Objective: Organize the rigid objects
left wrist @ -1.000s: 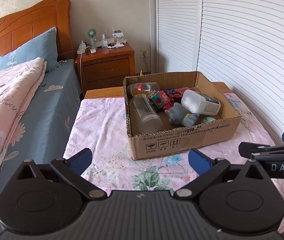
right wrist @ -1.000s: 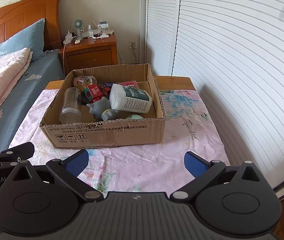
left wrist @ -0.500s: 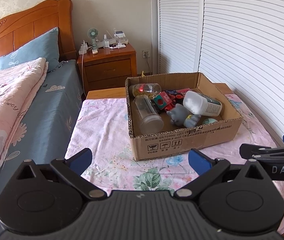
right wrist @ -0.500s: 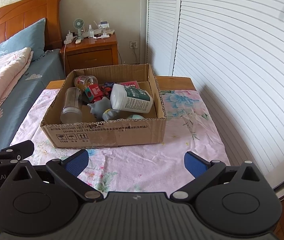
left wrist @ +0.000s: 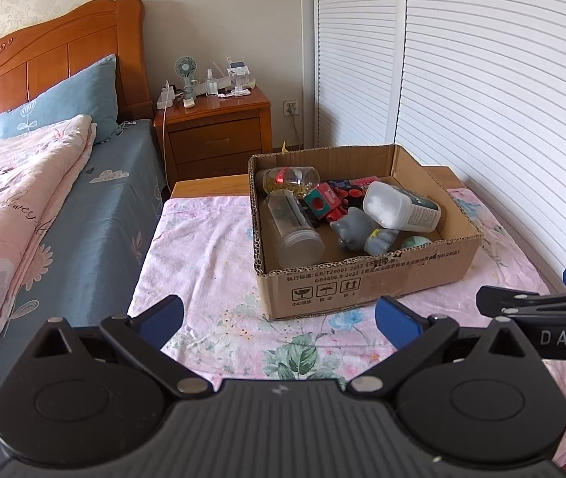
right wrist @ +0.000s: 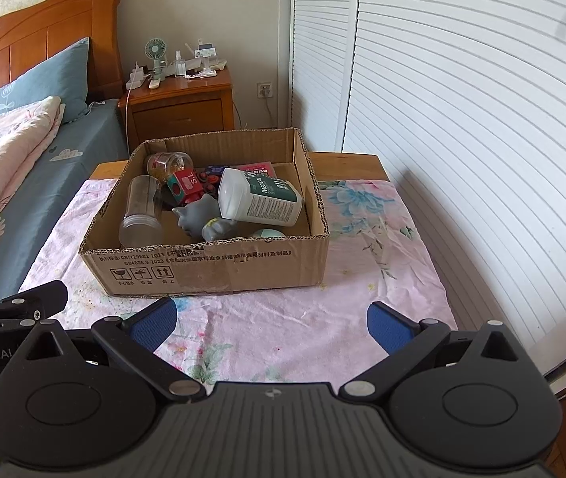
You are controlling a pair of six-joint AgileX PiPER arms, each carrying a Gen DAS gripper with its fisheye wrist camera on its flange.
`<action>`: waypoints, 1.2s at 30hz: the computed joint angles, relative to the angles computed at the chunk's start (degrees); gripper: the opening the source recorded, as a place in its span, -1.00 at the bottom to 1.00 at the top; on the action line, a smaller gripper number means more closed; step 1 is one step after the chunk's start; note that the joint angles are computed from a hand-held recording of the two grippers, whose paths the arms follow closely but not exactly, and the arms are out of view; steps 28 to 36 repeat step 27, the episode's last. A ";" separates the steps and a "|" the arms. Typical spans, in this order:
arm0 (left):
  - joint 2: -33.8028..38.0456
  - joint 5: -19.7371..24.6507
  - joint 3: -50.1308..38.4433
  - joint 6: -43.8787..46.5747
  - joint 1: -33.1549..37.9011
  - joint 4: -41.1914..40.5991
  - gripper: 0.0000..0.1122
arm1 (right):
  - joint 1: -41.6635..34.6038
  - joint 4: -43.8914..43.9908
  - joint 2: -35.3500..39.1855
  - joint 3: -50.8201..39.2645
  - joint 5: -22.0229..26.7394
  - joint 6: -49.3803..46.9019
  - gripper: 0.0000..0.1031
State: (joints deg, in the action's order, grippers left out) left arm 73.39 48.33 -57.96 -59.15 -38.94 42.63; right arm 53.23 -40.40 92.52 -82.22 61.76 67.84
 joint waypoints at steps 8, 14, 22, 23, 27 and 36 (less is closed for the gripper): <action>-0.06 0.05 0.01 -0.15 -0.10 0.10 0.82 | 0.16 -0.34 -0.19 0.09 0.21 0.19 1.00; -0.15 0.19 0.06 -0.22 -0.20 0.17 0.82 | 0.18 -0.36 -0.22 0.18 0.14 0.30 1.00; -0.08 0.58 -0.08 -0.45 -0.55 0.12 0.82 | 0.26 -0.46 -0.43 0.36 0.17 0.48 1.00; 0.00 0.72 -0.16 -0.38 -0.62 0.09 0.82 | 0.25 -0.47 -0.50 0.45 0.13 0.52 1.00; 0.00 0.94 -0.11 -0.70 -0.92 0.20 0.82 | 0.22 -0.45 -0.64 0.61 0.05 0.61 1.00; 0.00 0.94 -0.11 -0.70 -0.92 0.20 0.82 | 0.22 -0.45 -0.64 0.61 0.05 0.61 1.00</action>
